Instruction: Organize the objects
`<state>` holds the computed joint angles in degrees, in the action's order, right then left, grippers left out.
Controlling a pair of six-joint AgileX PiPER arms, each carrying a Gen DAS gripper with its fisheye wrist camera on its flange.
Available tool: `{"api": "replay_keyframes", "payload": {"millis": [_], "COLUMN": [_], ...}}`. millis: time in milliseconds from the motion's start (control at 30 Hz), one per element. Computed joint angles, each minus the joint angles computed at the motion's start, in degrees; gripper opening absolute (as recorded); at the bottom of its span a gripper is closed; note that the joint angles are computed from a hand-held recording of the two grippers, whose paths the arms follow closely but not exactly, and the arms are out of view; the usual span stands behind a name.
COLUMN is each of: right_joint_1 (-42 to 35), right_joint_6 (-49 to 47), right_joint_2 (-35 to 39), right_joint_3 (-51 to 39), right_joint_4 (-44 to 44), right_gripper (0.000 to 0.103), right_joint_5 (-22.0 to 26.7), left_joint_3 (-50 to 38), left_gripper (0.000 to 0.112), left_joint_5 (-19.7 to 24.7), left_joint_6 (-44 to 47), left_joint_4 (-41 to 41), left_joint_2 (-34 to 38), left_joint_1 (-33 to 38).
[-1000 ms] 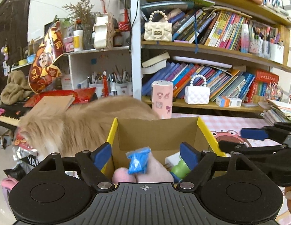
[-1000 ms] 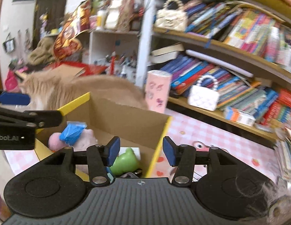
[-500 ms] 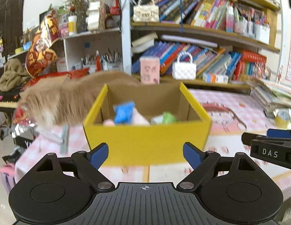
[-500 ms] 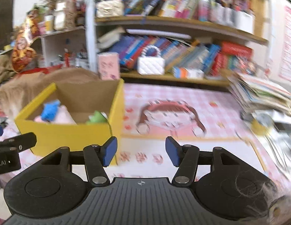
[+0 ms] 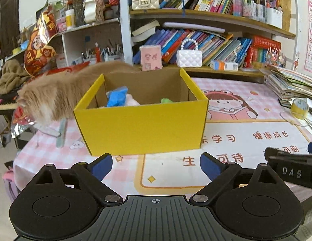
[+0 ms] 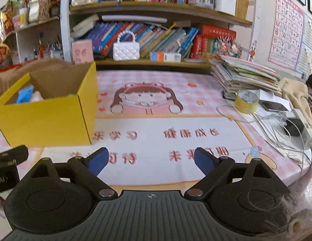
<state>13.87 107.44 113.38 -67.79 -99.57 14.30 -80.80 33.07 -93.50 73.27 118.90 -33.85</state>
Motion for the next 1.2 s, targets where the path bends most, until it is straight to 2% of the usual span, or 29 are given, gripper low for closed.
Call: {"api": "replay_keyframes", "payload": {"millis": [100,367,600,900,1200], "right_joint_1": [-0.30,-1.13,-0.99,-0.33,0.30], "right_joint_6": [-3.25,-7.22,-3.25,-9.35,-10.20], "right_joint_2": [-0.18,-0.23,-0.94,-1.05,-0.80], "right_joint_3": [0.66,0.74,1.97,1.82,1.36], "right_joint_4": [3.28,6.98,2.34,8.48,8.54], "right_gripper": [0.099,0.100,0.100,0.101,0.103], "right_joint_5": [0.04,-0.12,0.04,0.60,1.22], "left_joint_3": [-0.88,-2.90,-2.98,-3.35,-3.92], "left_gripper": [0.096,0.096,0.096,0.098,0.098], "left_joint_5": [-0.20,2.21,2.92,4.20,5.03], "left_joint_6": [2.00,4.77,5.32,6.06,6.85], "left_joint_4": [-2.36,-6.12,-6.63,-7.41,-8.10], "left_joint_2": [0.44,1.64,1.64,1.88,2.39], "left_joint_1": [-0.39,-1.55,-1.92,-2.22,-2.15]}}
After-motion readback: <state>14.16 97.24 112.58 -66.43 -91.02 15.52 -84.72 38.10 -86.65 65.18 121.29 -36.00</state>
